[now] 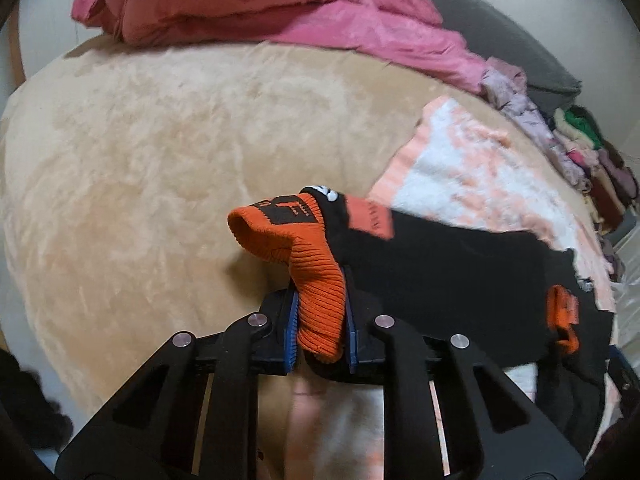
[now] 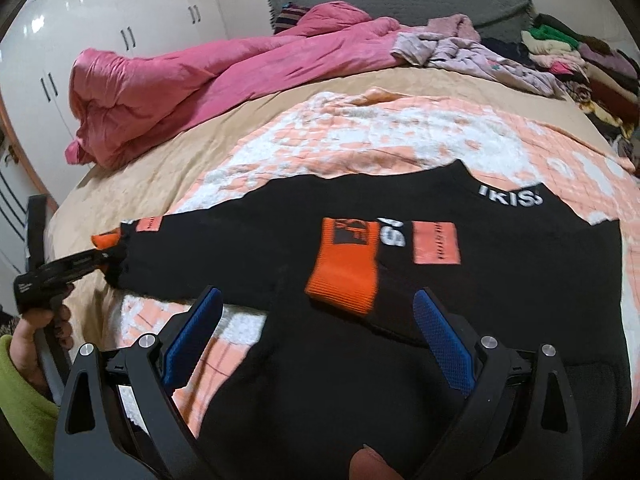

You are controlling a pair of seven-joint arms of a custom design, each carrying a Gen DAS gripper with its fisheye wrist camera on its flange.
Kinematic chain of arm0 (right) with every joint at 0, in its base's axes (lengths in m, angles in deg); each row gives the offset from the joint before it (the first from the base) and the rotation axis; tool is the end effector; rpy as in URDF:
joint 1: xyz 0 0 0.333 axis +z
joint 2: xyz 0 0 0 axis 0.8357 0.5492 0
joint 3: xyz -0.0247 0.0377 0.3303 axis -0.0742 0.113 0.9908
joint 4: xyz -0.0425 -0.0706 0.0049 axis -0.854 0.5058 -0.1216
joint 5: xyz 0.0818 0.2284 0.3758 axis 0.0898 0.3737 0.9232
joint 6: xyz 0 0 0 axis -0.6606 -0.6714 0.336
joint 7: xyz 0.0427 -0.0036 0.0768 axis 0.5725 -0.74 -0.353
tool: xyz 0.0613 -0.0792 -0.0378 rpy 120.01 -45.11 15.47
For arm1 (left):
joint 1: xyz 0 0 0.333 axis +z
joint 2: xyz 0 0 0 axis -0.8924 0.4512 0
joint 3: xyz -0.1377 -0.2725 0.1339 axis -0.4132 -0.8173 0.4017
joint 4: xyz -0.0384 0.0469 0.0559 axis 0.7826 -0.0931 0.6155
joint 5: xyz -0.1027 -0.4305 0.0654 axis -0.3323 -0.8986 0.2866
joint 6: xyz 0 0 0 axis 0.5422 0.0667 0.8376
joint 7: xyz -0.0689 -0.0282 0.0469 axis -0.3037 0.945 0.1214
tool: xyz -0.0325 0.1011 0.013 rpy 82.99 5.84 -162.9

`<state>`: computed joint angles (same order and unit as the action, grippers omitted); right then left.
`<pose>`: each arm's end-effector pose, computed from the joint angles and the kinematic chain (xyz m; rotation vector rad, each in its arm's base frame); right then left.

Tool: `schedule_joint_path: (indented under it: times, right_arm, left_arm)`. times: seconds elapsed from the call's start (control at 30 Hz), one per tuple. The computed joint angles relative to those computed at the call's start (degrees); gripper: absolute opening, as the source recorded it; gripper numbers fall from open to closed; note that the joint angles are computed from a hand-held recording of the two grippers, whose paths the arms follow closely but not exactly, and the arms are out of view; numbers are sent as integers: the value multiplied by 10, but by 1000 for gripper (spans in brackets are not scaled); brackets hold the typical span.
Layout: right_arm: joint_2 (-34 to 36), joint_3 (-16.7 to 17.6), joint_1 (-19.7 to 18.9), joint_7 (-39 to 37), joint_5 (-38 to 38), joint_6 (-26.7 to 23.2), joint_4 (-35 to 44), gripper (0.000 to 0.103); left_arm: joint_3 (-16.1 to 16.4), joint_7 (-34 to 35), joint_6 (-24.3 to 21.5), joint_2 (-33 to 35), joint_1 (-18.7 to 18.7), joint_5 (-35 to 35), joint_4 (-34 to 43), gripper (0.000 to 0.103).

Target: Fold small clothes

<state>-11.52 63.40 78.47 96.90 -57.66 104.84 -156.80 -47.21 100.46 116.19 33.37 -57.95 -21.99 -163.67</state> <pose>0.4983 0.1716 0.5075 -1.9207 1.4532 -0.3579 0.4423 0.0024 0.4709 -2.2788 1.3480 -0.7781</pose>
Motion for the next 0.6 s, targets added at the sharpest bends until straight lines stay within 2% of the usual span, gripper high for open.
schedule_joint_path:
  times: [0.1, 0.2, 0.37, 0.5, 0.6]
  right_arm:
    - [-14, -9, -4, 1, 8, 5, -12, 96]
    - [-26, -16, -10, 4, 11, 10, -22, 96]
    - [-52, -19, -33, 24, -3, 18, -44, 96]
    - [-71, -26, -48, 45, -17, 18, -60, 96]
    - [-87, -37, -56, 52, -20, 18, -74, 96]
  left_arm:
    - [17, 18, 9, -18, -27, -21, 4, 10]
    - [19, 33, 16, -32, -46, -33, 13, 10]
    - [31, 60, 32, -37, -98, -73, 34, 10]
    - [38, 82, 43, -19, -147, -107, 61, 10]
    - [30, 97, 46, 6, -172, -122, 88, 10]
